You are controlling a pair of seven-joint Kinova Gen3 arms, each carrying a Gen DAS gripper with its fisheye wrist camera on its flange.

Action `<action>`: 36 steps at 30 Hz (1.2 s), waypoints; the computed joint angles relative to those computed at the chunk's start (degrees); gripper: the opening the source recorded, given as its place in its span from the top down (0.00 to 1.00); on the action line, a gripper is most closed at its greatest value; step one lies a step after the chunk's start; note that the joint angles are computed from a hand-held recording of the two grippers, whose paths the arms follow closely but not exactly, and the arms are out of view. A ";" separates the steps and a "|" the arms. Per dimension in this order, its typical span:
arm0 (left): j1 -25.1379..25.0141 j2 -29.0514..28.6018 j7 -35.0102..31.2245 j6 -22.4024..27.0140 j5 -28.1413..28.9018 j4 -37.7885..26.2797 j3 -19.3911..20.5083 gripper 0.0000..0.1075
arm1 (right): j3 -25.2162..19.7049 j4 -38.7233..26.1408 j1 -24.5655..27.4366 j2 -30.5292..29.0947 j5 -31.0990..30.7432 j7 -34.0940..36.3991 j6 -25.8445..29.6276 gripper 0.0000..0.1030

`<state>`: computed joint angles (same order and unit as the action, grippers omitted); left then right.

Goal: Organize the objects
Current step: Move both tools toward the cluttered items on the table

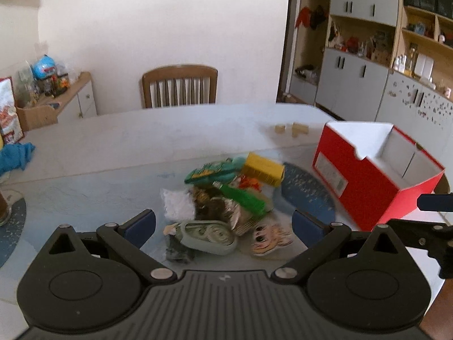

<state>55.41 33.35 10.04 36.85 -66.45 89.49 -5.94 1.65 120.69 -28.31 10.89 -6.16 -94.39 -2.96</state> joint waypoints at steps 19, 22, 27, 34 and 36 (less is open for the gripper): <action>-3.80 4.50 -15.07 -14.83 2.12 1.35 -5.34 0.05 | -2.80 -10.67 0.96 9.27 5.53 -12.68 15.09 0.08; -5.01 5.21 -18.52 -16.58 5.24 1.12 -5.74 0.05 | -2.75 -11.42 0.25 10.03 7.44 -14.11 16.12 0.08; -9.21 5.78 -26.46 -19.57 10.49 0.17 -3.75 0.05 | -4.27 -13.60 0.87 11.80 8.54 -14.79 18.18 0.08; -9.47 6.62 -34.23 -23.40 13.60 0.51 -4.72 0.10 | -7.17 -16.47 2.92 14.16 7.71 -13.39 20.81 0.08; -9.23 6.92 -36.50 -23.24 14.53 0.14 -4.84 0.13 | -7.97 -17.14 3.57 14.69 7.16 -12.57 21.49 0.08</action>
